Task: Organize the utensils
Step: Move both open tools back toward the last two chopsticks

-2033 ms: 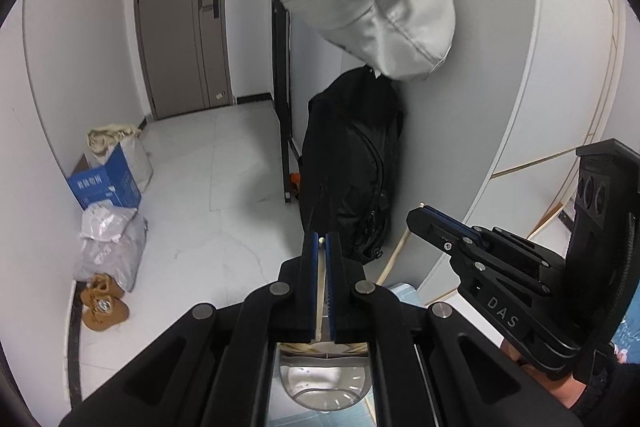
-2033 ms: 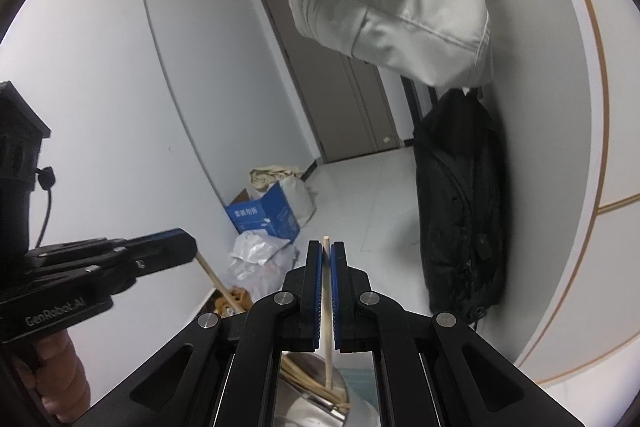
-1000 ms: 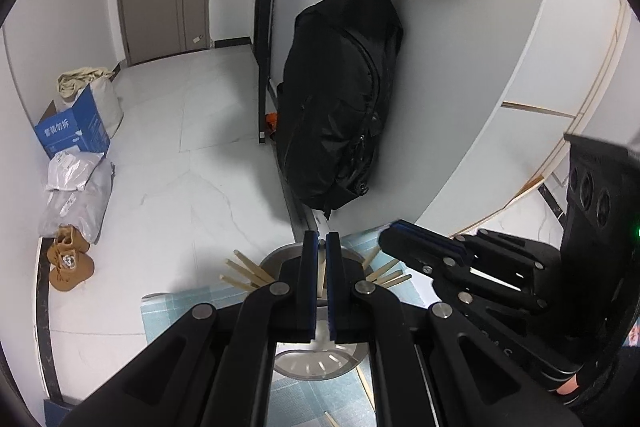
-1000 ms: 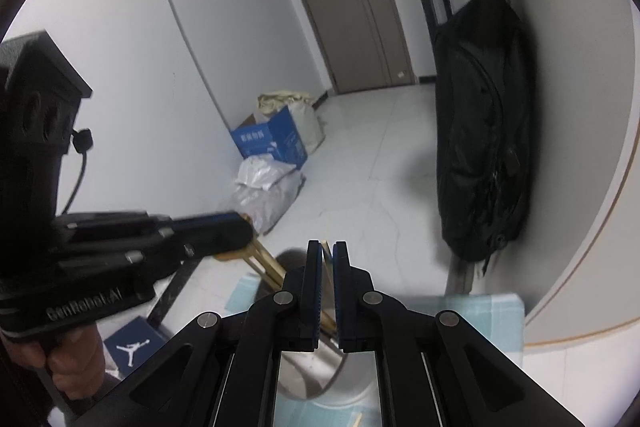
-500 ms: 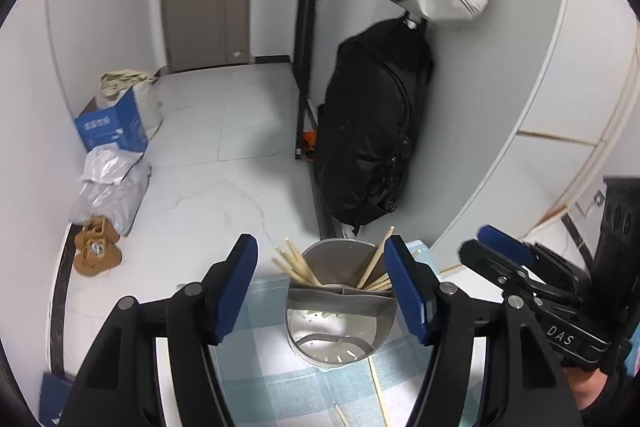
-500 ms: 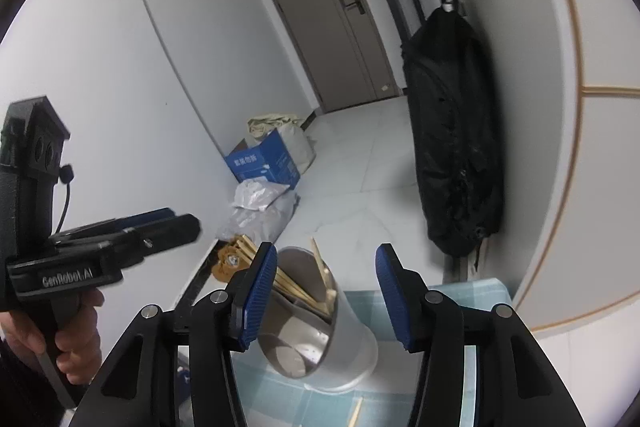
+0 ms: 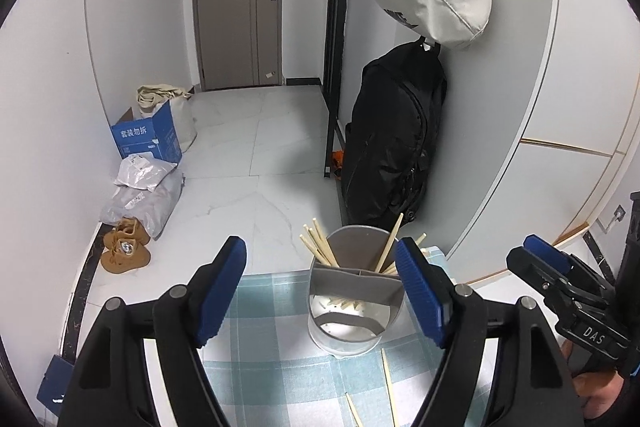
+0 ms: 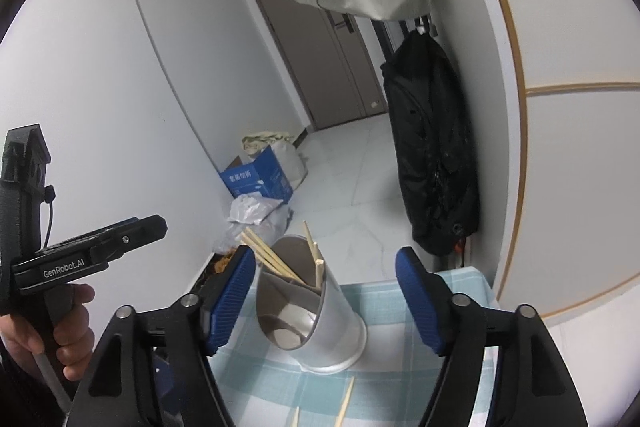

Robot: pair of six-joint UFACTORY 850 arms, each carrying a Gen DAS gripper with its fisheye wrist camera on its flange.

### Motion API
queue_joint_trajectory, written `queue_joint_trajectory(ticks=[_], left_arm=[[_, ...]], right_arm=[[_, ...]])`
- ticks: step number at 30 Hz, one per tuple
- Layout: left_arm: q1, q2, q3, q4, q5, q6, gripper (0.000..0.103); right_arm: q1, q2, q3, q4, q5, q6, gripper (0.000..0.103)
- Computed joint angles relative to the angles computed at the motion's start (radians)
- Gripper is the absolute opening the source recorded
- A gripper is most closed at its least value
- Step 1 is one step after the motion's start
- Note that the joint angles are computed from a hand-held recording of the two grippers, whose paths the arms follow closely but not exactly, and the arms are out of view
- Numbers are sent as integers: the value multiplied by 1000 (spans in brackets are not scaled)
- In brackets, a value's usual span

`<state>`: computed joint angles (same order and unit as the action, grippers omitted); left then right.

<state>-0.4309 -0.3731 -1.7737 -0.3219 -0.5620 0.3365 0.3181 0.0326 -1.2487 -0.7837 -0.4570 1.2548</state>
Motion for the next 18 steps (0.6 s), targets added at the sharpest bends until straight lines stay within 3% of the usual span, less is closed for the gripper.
queue_joint_trajectory(ticks=[18], left_arm=[[-5,126,215,45,116,-35,79]], right_arm=[[74,61,98,-148,-50,146,84]])
